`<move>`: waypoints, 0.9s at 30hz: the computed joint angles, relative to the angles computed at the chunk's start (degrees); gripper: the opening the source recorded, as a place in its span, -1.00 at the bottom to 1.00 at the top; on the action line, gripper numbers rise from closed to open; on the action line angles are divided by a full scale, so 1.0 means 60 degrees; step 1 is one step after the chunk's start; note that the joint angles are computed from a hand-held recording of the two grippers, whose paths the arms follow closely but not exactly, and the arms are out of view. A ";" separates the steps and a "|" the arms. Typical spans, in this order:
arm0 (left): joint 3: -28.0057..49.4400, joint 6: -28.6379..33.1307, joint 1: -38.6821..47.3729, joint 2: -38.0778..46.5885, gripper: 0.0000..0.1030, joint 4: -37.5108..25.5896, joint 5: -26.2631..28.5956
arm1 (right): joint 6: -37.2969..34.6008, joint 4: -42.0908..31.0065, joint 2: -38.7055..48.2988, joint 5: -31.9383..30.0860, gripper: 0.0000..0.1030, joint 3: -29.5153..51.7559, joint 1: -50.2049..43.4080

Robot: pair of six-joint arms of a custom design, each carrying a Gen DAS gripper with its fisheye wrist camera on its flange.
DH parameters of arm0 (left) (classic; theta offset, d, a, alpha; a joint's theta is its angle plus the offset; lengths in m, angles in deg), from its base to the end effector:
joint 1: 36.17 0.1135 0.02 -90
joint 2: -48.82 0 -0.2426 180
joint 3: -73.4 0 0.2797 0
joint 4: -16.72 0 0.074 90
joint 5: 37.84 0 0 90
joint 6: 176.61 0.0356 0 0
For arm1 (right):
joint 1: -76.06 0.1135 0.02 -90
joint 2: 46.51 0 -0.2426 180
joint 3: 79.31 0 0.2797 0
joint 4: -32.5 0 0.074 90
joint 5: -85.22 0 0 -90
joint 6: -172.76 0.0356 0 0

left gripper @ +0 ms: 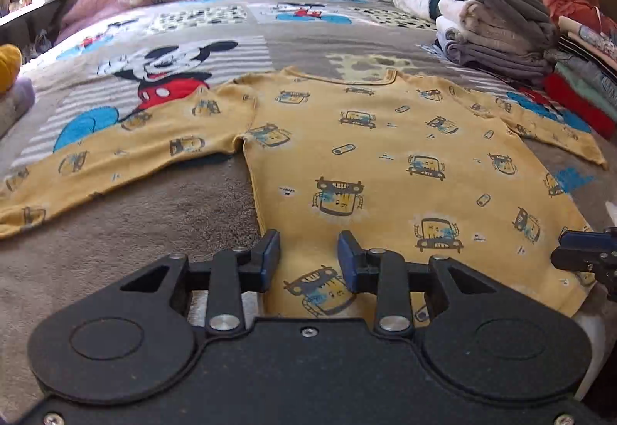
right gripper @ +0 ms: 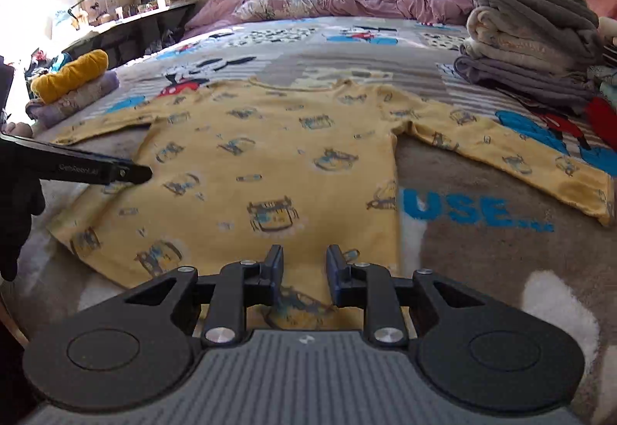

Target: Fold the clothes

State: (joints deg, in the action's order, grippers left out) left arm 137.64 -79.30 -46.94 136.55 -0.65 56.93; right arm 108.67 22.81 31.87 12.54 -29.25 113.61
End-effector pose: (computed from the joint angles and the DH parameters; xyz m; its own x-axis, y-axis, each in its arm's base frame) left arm 0.3430 -0.0683 0.1728 -0.6059 0.2443 -0.7571 0.3278 0.9438 0.0423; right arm 0.2462 0.1759 0.1519 -0.6121 0.0556 -0.7888 -0.1427 0.9734 0.1794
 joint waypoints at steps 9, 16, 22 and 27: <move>-0.2272 -0.0780 -0.1646 -0.2454 0.04 -0.0120 -0.1907 | 0.0329 -0.0275 -0.1781 0.0564 -0.42 -0.1415 0.0908; -0.3023 -0.2727 -0.1815 -0.3624 0.07 -0.0042 -0.1657 | 0.0991 0.0752 -0.3840 0.1170 -0.33 -0.2869 0.0892; -0.3104 -0.3413 -0.2064 -0.3717 0.07 0.0632 -0.1664 | 0.2342 0.1199 -0.4781 -0.0012 -0.16 -0.3764 -0.1322; -0.2702 -0.3560 -0.2672 -0.2871 0.07 0.0651 -0.1875 | 0.3635 0.1848 -0.4903 -0.1014 -0.07 -0.4312 -0.3375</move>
